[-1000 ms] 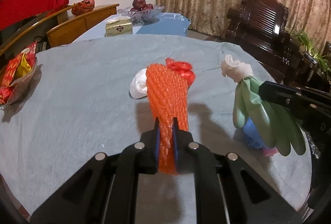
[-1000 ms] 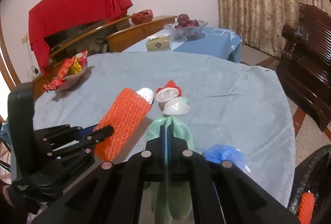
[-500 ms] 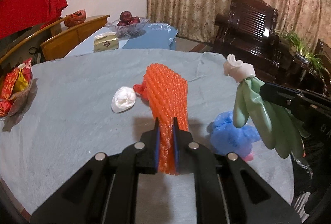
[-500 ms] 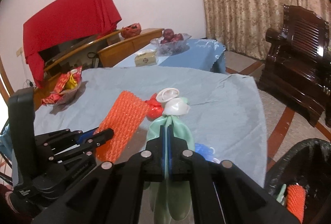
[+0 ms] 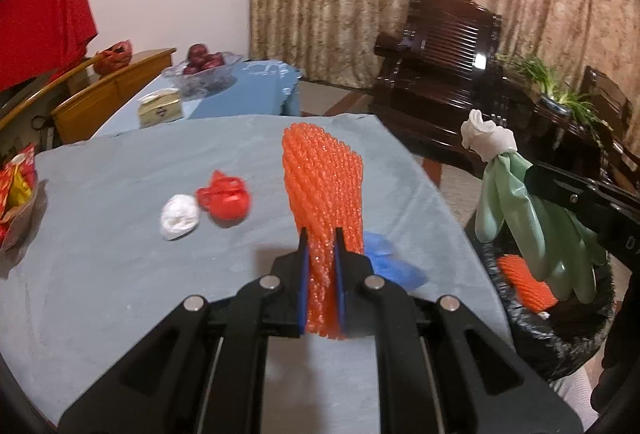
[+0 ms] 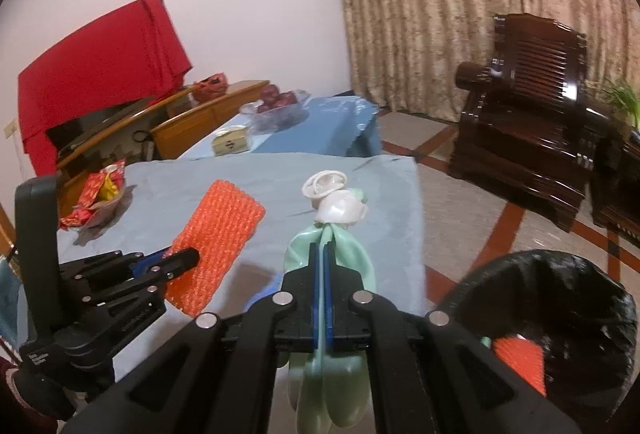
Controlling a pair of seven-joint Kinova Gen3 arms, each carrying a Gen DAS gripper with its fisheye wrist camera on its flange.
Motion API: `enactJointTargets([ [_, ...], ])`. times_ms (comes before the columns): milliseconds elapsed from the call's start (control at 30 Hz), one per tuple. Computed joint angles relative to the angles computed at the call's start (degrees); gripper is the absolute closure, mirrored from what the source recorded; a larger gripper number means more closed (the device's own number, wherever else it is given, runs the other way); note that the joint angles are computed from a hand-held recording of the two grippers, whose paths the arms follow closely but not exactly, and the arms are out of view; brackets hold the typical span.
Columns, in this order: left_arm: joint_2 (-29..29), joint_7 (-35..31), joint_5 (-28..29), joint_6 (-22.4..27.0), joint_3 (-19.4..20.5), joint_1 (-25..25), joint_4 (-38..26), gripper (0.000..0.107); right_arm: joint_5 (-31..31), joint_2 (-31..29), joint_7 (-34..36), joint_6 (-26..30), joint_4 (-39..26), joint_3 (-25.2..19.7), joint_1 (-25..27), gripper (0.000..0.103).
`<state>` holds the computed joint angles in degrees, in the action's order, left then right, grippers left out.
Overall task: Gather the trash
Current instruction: 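Carry the scrubber with the left gripper while the right gripper carries the glove over the bin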
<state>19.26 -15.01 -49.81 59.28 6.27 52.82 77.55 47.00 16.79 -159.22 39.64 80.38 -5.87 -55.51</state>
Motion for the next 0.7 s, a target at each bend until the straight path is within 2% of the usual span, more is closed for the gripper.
enactJointTargets([
  [233, 4.1, -2.9, 0.3, -0.2, -0.4, 2.4, -6.7, 0.098, 5.3, -4.6, -7.4, 2.2, 6.2, -0.5, 0.8, 0.101],
  [433, 8.8, -7.7, 2.6, -1.2, -2.2, 5.0, -14.1, 0.098, 8.7, -8.5, -12.0, 4.9, 11.0, -3.4, 4.0, 0.101],
  [700, 15.2, -15.1, 7.9, -2.9, -4.7, 7.5, -23.6, 0.098, 10.2, -13.9, -16.3, 8.4, 17.7, -7.6, 9.9, 0.101],
])
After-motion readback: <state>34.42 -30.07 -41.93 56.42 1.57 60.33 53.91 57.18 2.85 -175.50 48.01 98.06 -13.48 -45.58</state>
